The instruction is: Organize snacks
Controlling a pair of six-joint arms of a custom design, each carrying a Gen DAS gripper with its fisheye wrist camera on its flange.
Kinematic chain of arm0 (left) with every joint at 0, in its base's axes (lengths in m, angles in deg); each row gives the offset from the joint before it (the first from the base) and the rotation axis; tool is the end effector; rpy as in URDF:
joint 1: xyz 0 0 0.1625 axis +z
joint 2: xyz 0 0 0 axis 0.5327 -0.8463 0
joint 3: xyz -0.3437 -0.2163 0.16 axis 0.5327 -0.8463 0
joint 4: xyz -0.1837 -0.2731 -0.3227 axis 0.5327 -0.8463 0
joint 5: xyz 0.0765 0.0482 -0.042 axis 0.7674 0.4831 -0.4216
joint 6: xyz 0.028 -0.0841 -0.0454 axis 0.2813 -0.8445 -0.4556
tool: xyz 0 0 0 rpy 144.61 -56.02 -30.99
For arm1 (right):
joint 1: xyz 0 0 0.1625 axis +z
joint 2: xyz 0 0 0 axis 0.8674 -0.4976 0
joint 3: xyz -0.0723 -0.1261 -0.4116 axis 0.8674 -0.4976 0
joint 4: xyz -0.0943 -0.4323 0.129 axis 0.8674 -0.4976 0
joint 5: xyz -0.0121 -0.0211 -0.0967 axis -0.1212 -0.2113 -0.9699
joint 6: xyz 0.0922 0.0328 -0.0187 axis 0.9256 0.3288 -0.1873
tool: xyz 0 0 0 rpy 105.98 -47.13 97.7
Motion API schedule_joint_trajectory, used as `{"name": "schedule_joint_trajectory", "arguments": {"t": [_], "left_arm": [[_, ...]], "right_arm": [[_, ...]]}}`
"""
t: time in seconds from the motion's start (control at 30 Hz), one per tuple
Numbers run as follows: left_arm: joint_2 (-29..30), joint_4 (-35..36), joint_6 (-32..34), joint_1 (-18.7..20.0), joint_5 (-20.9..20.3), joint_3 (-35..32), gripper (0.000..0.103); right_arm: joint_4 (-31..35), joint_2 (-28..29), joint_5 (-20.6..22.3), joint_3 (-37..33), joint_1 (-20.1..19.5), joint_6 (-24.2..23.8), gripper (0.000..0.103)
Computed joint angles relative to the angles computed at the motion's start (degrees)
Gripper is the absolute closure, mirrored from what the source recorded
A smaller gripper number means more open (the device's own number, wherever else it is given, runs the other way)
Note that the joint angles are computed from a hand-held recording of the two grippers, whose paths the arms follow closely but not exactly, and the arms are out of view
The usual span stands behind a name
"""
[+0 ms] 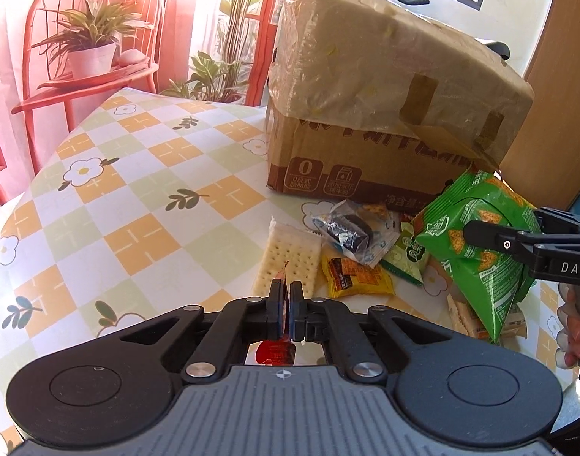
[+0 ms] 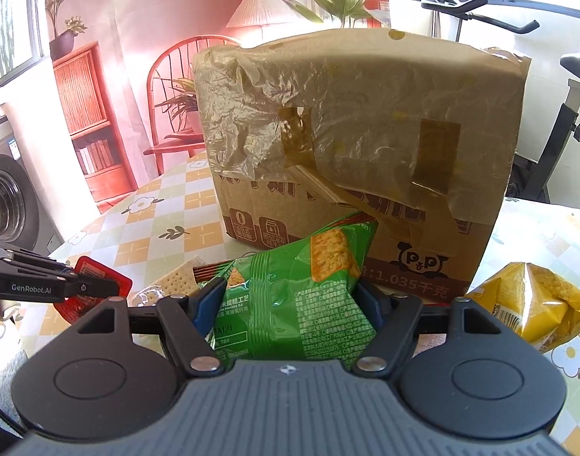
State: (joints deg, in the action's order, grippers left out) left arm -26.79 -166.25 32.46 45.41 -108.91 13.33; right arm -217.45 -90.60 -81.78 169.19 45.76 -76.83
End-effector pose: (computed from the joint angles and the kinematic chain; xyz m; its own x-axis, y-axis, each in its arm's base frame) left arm -0.0205 -0.8039 0.1973 -0.6297 0.6649 -0.4018 0.7700 0.6026 -0.2096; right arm 0.2646 -0.6849 -0.0207 -0.7861 0.2031 0.5837 -0.4099 0.5355 -0.7384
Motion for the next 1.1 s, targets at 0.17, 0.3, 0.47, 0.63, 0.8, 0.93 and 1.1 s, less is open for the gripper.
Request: {"name": "schedule_joint_trajectory", "arguments": {"t": [0.17,0.3,0.47,0.63,0.8,0.93,1.1], "left_arm": [[1.8,-0.3,1.8,-0.2,2.4,-1.0,0.099],[3.7,1.8,-0.9,0.2,5.6,-4.0,0.083],[4.2,4.7,-7.3,1.4,2.9,-8.1,0.053],[3.0,6.0,-6.4,1.8,3.0,-8.6,0.052],[1.6,5.8,-2.8,1.5,8.3,-5.7,0.051],[2.2,3.4,-6.9,1.4,12.7,-5.3,0.051],[3.2,5.1,-13.4,1.6,12.4,-7.2,0.049]], "right_arm": [[-0.3,-0.3,0.3,0.5,-0.2,0.4,0.030],[-0.5,-0.5,0.6,1.0,-0.2,0.6,0.030],[-0.8,-0.6,0.8,1.2,-0.3,0.6,0.030],[-0.7,-0.9,1.7,1.7,-0.6,1.0,0.030],[-0.6,-1.0,2.4,1.8,-0.8,1.4,0.030],[-0.4,-1.0,2.7,1.9,-0.8,1.4,0.030],[-0.6,-1.2,2.6,2.3,-0.9,1.8,0.030]]}}
